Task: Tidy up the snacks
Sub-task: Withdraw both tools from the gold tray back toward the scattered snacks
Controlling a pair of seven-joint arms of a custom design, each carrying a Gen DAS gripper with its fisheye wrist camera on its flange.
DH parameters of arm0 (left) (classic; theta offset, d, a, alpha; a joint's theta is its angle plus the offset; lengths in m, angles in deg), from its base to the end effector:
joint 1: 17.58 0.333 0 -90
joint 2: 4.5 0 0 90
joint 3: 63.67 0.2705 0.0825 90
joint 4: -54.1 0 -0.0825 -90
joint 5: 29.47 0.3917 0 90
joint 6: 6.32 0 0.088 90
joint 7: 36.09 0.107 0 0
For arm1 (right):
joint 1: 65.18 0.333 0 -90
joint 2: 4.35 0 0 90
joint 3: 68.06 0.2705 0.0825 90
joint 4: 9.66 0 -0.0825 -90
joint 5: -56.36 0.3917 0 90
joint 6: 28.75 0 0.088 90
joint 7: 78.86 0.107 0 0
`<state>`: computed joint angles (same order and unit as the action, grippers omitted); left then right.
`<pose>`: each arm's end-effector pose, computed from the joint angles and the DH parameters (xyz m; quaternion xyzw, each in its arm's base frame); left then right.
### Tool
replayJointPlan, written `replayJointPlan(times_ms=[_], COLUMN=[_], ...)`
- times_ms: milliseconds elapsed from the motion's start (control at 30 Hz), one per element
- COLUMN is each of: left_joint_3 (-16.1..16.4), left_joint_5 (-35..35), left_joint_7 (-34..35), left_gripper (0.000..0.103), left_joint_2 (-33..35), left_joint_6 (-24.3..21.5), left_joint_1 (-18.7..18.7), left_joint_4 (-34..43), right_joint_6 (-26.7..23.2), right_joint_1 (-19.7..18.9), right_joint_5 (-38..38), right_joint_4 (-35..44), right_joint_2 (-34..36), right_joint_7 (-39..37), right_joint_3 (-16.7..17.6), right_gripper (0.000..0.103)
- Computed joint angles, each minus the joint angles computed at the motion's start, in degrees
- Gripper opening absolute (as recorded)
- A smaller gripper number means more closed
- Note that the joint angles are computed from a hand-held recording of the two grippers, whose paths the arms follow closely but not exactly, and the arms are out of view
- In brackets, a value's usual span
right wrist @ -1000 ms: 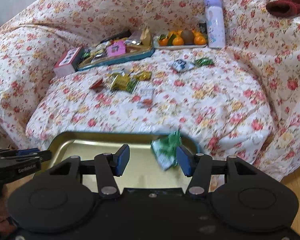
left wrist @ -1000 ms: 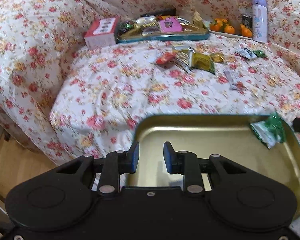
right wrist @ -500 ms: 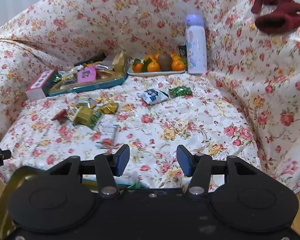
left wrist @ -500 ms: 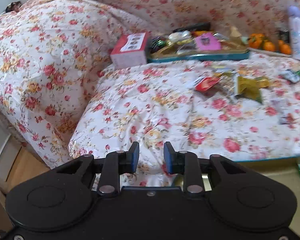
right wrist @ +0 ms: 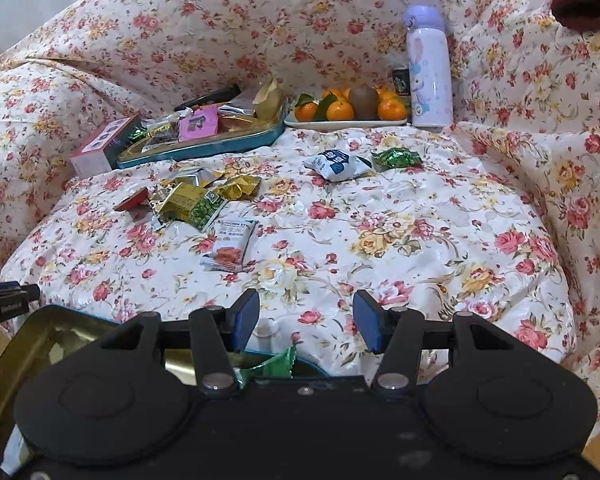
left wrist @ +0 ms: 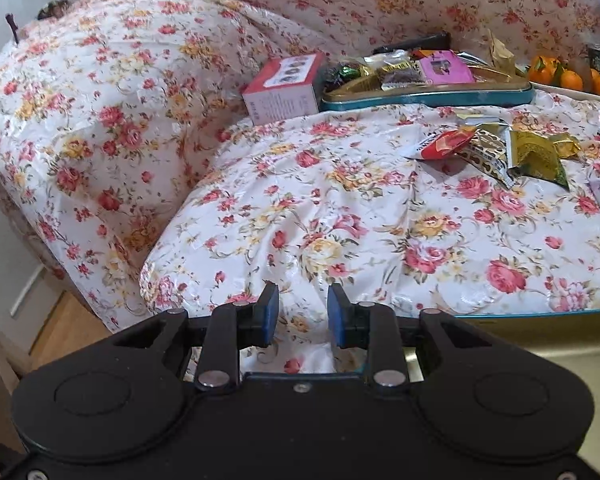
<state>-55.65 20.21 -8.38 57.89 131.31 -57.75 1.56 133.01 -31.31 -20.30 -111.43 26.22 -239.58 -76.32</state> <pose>0.6474 -0.4563 0.2371 -0.5971 0.6793 -0.1942 0.3799 0.5680 0.3335 0.2423 -0.5741 0.7095 -0.2658 0.3104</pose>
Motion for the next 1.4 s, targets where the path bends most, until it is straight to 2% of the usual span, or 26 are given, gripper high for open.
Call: replayJointPlan(times_ms=[100,200,333,467,567,700,867,967,1133,1233,1333,1400], left_joint_3=[0.30,1.24,2.12,3.27,2.42,0.07,1.58,0.73,1.70,3.45,4.65,5.00], left_joint_5=[0.20,1.17,3.50,7.39,7.06,2.74,2.68,1.69,0.13,2.59,6.46,8.77], left_joint_7=[1.83,0.06,-5.13,-9.27,-6.49,0.20,-0.25,1.83,3.41,1.03,-5.33,-8.79], left_gripper=[0.038,0.042,0.042,0.042,0.042,0.042,0.042,0.042,0.042,0.042,0.042,0.042], left_joint_2=[2.22,1.20,-2.28,-2.24,1.53,3.68,2.09,2.61,7.25,4.78,0.09,-0.74], left_joint_6=[-1.53,-0.65,1.09,0.83,-1.52,-2.48,-0.95,-0.59,-5.16,-4.20,-1.56,-1.61], left_joint_1=[-0.24,-0.77,-1.55,-2.31,-1.25,0.77,-0.04,0.60,-0.38,-2.03,-3.29,-3.65], left_joint_4=[3.10,1.48,-3.37,-3.56,2.23,6.29,3.72,4.45,10.74,6.25,-0.71,-1.81], right_joint_6=[2.38,3.87,1.86,0.96,1.01,-0.21,-0.71,0.26,-0.16,0.99,0.06,-0.91], right_joint_1=[-0.73,0.86,0.33,-1.67,-2.54,-2.49,-1.34,-1.16,-0.34,0.15,1.87,1.29], right_joint_5=[0.36,-4.65,-8.84,-10.81,-11.63,-6.80,-4.11,-3.61,-1.23,-1.24,-6.45,-8.35], right_joint_4=[0.32,-0.08,-0.98,0.11,1.87,3.01,3.03,3.54,4.65,4.21,3.54,4.23], right_joint_2=[0.78,0.20,-1.86,-1.75,-0.08,1.31,1.40,1.85,3.39,2.96,1.37,1.25], right_joint_7=[-1.20,4.45,8.11,8.12,9.00,4.09,1.93,2.92,2.67,4.00,9.46,9.58], right_joint_3=[0.11,-1.99,-0.99,1.13,1.89,2.44,1.33,0.61,-0.38,-1.42,-2.94,-2.04], right_gripper=[0.056,0.056,0.056,0.056,0.056,0.056,0.056,0.056,0.056,0.056,0.056,0.056])
